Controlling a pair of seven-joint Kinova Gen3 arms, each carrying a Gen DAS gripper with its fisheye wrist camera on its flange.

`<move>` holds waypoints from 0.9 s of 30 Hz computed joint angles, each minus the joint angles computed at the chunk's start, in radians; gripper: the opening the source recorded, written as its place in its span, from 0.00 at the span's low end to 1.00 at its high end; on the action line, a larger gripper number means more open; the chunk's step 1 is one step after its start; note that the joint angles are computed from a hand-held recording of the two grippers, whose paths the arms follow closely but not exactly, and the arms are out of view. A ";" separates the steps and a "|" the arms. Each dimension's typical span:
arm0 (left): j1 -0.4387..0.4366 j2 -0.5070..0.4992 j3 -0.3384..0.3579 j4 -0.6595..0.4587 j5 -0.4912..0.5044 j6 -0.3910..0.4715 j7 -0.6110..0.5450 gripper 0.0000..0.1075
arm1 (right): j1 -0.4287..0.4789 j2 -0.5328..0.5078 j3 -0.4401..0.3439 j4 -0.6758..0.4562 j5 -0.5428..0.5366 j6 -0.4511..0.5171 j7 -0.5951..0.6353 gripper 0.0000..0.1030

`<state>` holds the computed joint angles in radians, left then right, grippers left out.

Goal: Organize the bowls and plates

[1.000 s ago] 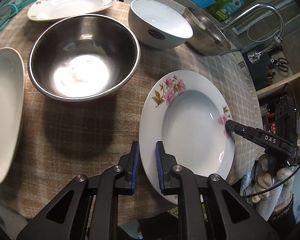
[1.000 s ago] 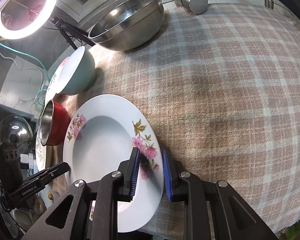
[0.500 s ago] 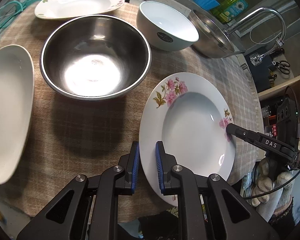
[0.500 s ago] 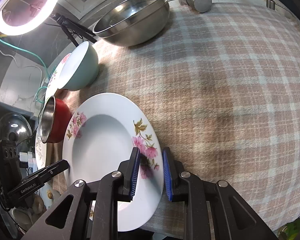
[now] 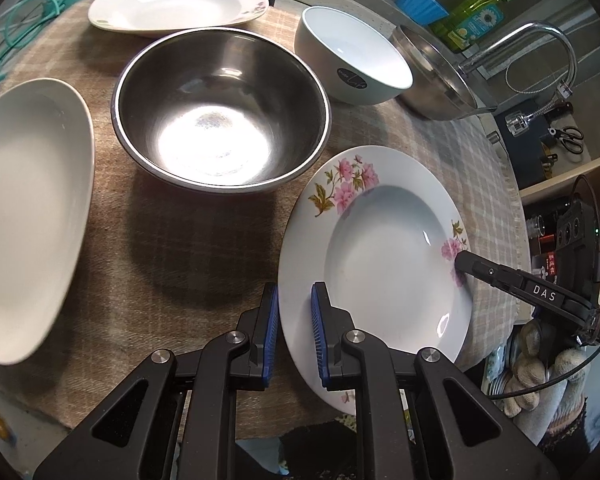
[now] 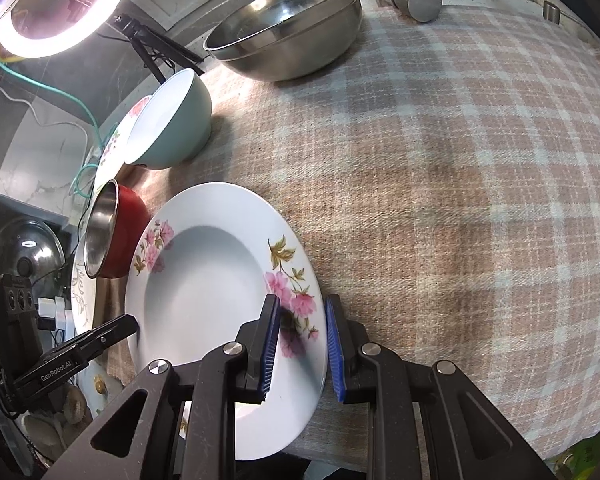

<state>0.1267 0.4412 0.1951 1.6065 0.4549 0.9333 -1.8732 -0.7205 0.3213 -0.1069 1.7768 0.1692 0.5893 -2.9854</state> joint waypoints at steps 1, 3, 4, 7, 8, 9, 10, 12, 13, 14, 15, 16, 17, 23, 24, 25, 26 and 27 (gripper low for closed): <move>0.001 0.001 0.000 -0.001 -0.001 -0.001 0.000 0.14 | 0.000 0.000 0.000 0.001 0.000 -0.001 -0.001 0.20; 0.002 0.000 -0.001 -0.002 -0.006 0.001 0.000 0.14 | 0.000 0.000 -0.001 0.003 0.000 -0.004 -0.001 0.20; 0.005 0.000 -0.002 -0.002 -0.010 -0.001 0.001 0.14 | -0.001 -0.001 -0.001 0.005 0.001 -0.005 -0.001 0.20; 0.003 0.000 -0.001 -0.001 -0.009 -0.004 -0.002 0.14 | -0.003 0.000 0.001 0.007 0.003 -0.010 -0.007 0.20; 0.000 0.001 0.000 0.000 -0.007 -0.002 -0.006 0.14 | -0.004 -0.001 0.002 0.010 0.003 -0.014 -0.009 0.20; -0.001 0.000 0.000 0.001 -0.006 -0.003 -0.008 0.14 | -0.004 -0.002 0.002 0.012 0.003 -0.016 -0.011 0.20; 0.002 -0.003 -0.002 0.003 -0.010 -0.007 -0.009 0.14 | -0.004 -0.003 0.002 0.013 0.003 -0.017 -0.012 0.20; 0.008 -0.009 -0.005 0.007 -0.022 -0.016 -0.006 0.13 | -0.006 -0.002 0.002 0.010 0.005 -0.012 -0.013 0.20; 0.008 -0.011 -0.007 0.008 -0.025 -0.017 -0.005 0.13 | -0.009 -0.001 0.004 0.006 0.008 -0.003 -0.016 0.20; 0.009 -0.014 -0.007 0.010 -0.025 -0.016 -0.001 0.13 | -0.018 -0.001 0.010 0.000 0.019 0.011 -0.026 0.20; 0.006 -0.016 -0.007 0.011 -0.025 -0.014 -0.001 0.13 | -0.028 -0.001 0.014 -0.008 0.031 0.030 -0.039 0.20; 0.005 -0.018 -0.008 0.012 -0.027 -0.013 -0.002 0.13 | -0.039 -0.002 0.021 -0.015 0.048 0.051 -0.055 0.20; 0.004 -0.020 -0.009 0.013 -0.029 -0.012 -0.002 0.13 | -0.037 -0.006 0.018 -0.014 0.053 0.056 -0.061 0.20; -0.011 -0.050 -0.008 0.033 -0.024 -0.009 -0.034 0.14 | -0.052 -0.031 0.013 -0.021 0.103 0.107 -0.119 0.24; -0.013 -0.054 -0.009 0.036 -0.022 -0.008 -0.039 0.14 | -0.059 -0.035 0.013 -0.025 0.118 0.120 -0.138 0.27; -0.015 -0.057 -0.009 0.038 -0.018 -0.007 -0.044 0.14 | -0.070 -0.041 0.016 -0.028 0.140 0.134 -0.165 0.28; -0.019 -0.061 -0.010 0.040 -0.015 -0.004 -0.048 0.14 | -0.075 -0.046 0.014 -0.031 0.157 0.144 -0.185 0.28; -0.022 -0.065 -0.012 0.041 -0.012 -0.001 -0.053 0.14 | -0.077 -0.047 0.009 -0.039 0.170 0.157 -0.197 0.29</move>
<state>0.1049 0.3766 0.1836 1.6474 0.4427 0.9319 -1.9258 -0.7976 0.2746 -0.0978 1.7381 0.3391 0.7461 -3.1822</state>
